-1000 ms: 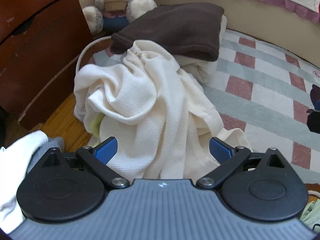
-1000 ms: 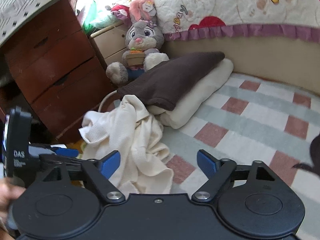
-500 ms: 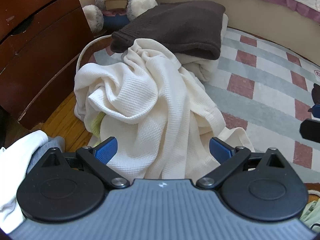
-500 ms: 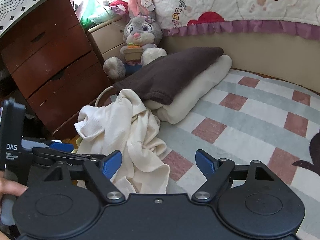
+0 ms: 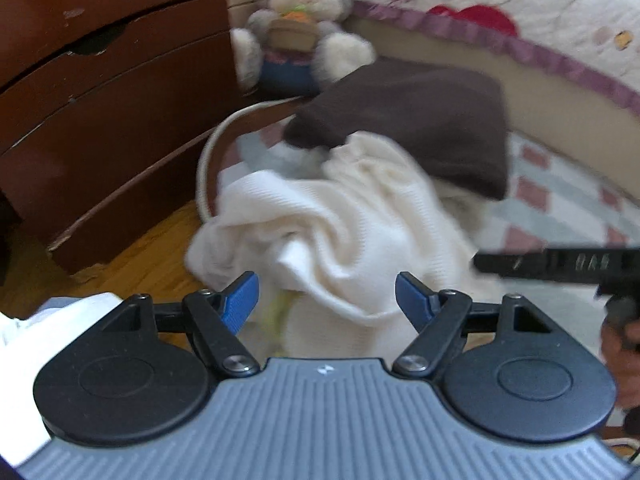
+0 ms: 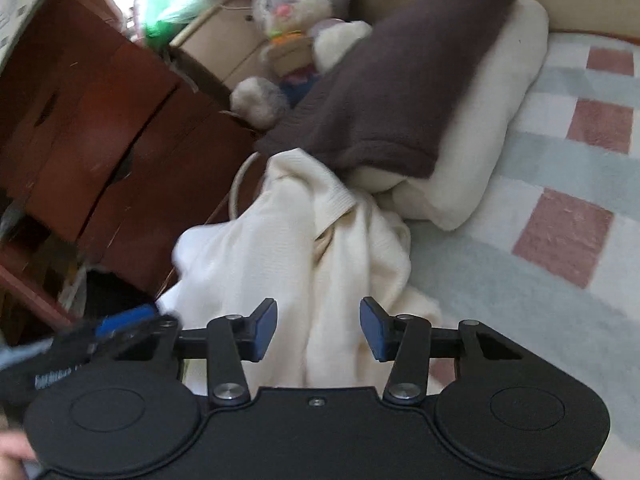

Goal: Fold clothes
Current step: 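Grasp the cream garment edge with the right gripper while the left gripper grasps another edge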

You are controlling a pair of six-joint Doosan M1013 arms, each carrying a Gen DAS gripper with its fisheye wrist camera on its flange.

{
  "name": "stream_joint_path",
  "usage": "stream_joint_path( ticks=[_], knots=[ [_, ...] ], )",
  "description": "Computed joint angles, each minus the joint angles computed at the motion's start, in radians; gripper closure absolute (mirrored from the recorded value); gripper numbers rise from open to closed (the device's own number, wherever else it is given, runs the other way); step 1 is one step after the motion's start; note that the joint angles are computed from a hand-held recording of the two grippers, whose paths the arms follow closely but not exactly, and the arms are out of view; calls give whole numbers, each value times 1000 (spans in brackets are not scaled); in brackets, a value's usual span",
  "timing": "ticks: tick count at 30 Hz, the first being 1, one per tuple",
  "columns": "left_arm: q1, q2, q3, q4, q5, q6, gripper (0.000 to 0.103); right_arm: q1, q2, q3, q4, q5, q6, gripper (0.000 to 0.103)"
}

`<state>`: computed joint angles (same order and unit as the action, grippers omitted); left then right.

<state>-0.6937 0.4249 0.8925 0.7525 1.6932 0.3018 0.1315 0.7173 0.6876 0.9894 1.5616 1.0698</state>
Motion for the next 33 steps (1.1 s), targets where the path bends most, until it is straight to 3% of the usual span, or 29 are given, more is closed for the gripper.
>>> stream_joint_path(
  ticks=[1,3,4,5,6,7,9,10,11,12,13,16,22,27,33],
  knots=[
    [6,-15,32,-6,-33,-5,23,7,-1,4,-14,-28,7,44],
    [24,-67,140,-40,-202,23,10,20,5,-4,-54,-72,57,5],
    [39,-79,168,-76,-241,19,10,25,15,-16,-72,-86,97,4],
    [55,-77,173,-125,-235,-6,10,29,30,-33,-84,-88,151,4],
    [71,-94,205,-168,-282,-72,10,30,48,-50,-76,-71,209,4],
    [86,-125,260,-201,-375,-171,10,31,67,-67,-58,-48,266,4],
    [101,-169,338,-218,-507,-316,17,26,94,-73,43,4,340,17],
    [104,-179,355,-221,-539,-334,34,25,101,-66,90,26,359,26],
    [104,-182,359,-224,-550,-324,46,26,107,-63,128,56,375,53],
    [101,-180,351,-222,-547,-291,49,28,112,-61,156,87,389,65],
    [96,-182,350,-216,-565,-263,56,30,113,-57,177,113,407,65],
    [73,-214,386,-158,-703,-254,56,23,91,-6,260,151,430,66],
    [56,-219,360,-142,-819,-211,56,-34,25,123,446,142,454,76],
    [27,-145,211,-186,-784,59,56,-97,-43,194,481,104,397,77],
    [29,-81,123,-306,-887,212,56,-179,-91,224,466,39,305,77]
  ],
)
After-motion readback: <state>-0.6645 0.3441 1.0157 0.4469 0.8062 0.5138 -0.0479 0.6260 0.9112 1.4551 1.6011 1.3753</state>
